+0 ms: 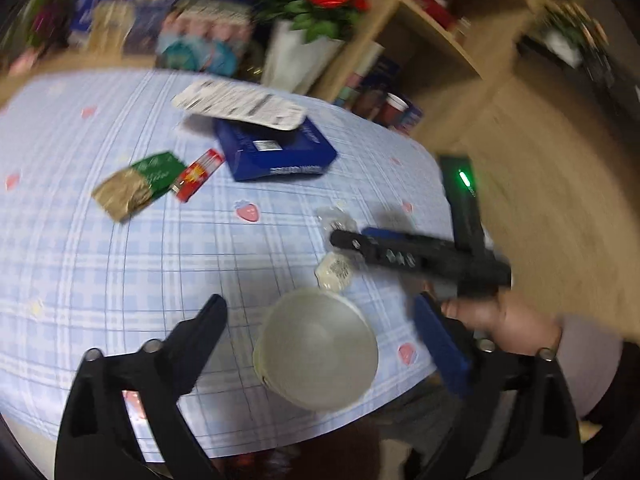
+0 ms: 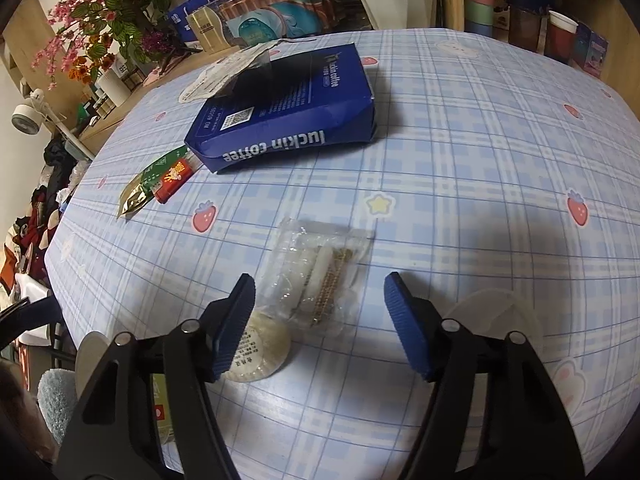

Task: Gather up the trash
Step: 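Lift the yogurt cup with the left gripper while the right gripper grasps the clear screw bag, then drop the screw bag into the bin with the right gripper while the left gripper carries the cup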

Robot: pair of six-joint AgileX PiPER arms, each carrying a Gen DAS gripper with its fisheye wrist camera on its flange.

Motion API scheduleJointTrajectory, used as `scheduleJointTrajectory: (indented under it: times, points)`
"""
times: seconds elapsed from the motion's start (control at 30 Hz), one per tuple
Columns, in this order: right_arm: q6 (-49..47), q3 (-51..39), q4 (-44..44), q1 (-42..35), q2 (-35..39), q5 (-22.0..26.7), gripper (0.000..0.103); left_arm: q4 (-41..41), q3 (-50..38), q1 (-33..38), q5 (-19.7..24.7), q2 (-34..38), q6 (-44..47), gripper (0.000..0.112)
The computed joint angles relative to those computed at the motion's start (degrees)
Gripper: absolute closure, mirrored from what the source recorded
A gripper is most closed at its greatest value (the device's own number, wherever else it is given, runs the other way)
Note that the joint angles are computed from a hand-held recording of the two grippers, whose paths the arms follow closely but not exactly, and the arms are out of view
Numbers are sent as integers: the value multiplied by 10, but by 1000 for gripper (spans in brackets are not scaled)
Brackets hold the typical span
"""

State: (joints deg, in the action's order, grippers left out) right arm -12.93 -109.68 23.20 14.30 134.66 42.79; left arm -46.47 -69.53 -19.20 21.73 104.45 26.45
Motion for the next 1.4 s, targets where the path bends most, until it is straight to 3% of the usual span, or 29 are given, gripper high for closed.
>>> scheduleJointTrajectory:
  times: [0.13,0.43,0.5,0.57,0.63,0.77,0.97,1.23,1.4]
  points:
    - [2,-20,-8,5,10,7,41,184,5,-57,-25,13,-127,18]
    - [-26,-27,-2,2,16,8,54,412,-21,-89,-51,76,-347,18]
    - [-34,-22,5,0,14,5,55,406,-27,-81,-55,85,-347,20]
    - [-35,-21,4,0,14,5,55,376,-28,-69,-63,89,-325,29]
    - [-29,-19,-4,1,12,3,58,419,-37,-63,-55,91,-378,30]
    - [-32,0,8,-4,0,-9,66,530,-11,-57,-79,59,-488,30]
    - [-64,55,42,-8,-43,-44,71,566,13,-28,-93,2,-546,30]
    - [-190,202,185,-25,-175,-92,71,639,42,-34,-69,-88,-627,30]
    - [-251,300,244,-32,-272,-97,71,681,67,-55,-47,-146,-671,29]
